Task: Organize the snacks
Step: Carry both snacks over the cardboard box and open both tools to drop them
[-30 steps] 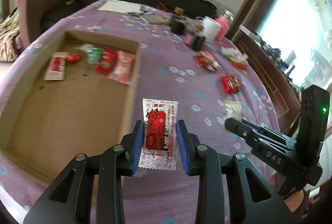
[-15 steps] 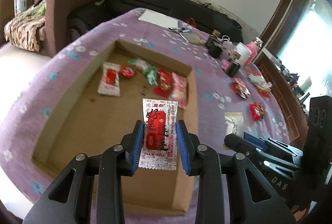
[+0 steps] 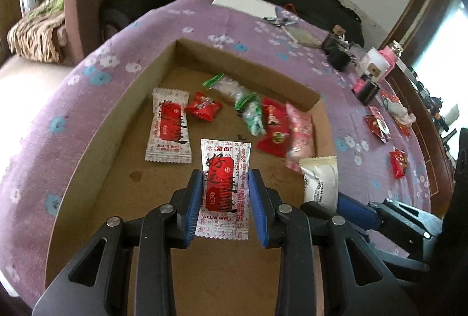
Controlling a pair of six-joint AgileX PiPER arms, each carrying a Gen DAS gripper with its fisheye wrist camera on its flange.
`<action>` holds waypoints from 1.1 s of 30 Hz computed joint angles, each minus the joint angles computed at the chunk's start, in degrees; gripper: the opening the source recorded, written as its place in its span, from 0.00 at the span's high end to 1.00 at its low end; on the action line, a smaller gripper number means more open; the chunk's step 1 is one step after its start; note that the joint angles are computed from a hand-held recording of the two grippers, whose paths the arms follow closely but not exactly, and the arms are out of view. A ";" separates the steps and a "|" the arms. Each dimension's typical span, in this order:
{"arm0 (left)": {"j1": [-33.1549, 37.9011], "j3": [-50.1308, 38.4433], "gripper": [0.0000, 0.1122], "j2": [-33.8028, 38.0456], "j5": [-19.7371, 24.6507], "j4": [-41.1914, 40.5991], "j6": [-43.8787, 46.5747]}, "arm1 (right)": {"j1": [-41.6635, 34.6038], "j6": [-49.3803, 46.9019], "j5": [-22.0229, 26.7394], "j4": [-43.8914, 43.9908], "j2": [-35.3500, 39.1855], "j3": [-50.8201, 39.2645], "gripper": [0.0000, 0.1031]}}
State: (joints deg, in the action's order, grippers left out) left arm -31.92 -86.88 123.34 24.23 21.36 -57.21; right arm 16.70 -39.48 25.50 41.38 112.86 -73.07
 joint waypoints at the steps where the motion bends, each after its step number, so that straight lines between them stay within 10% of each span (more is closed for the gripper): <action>1: 0.16 -0.30 0.74 0.33 0.16 -0.29 0.20 | 0.14 0.96 0.39 -0.77 1.10 -1.18 0.78; 14: 1.44 -2.54 0.64 1.84 1.81 -6.97 4.88 | 2.55 7.50 -0.41 -8.08 6.30 -6.30 0.75; 26: -1.70 1.45 0.63 -2.71 1.54 6.37 -8.05 | 2.86 4.55 -4.04 -5.79 2.22 -2.40 0.60; 33: -8.59 3.59 0.44 -6.64 9.78 23.52 -25.04 | 0.21 -4.80 -5.88 3.93 -2.89 3.73 0.53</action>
State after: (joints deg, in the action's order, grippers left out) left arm -40.50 -83.28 116.70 34.01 44.87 -82.26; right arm 16.91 -44.27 19.62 45.31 109.97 -69.34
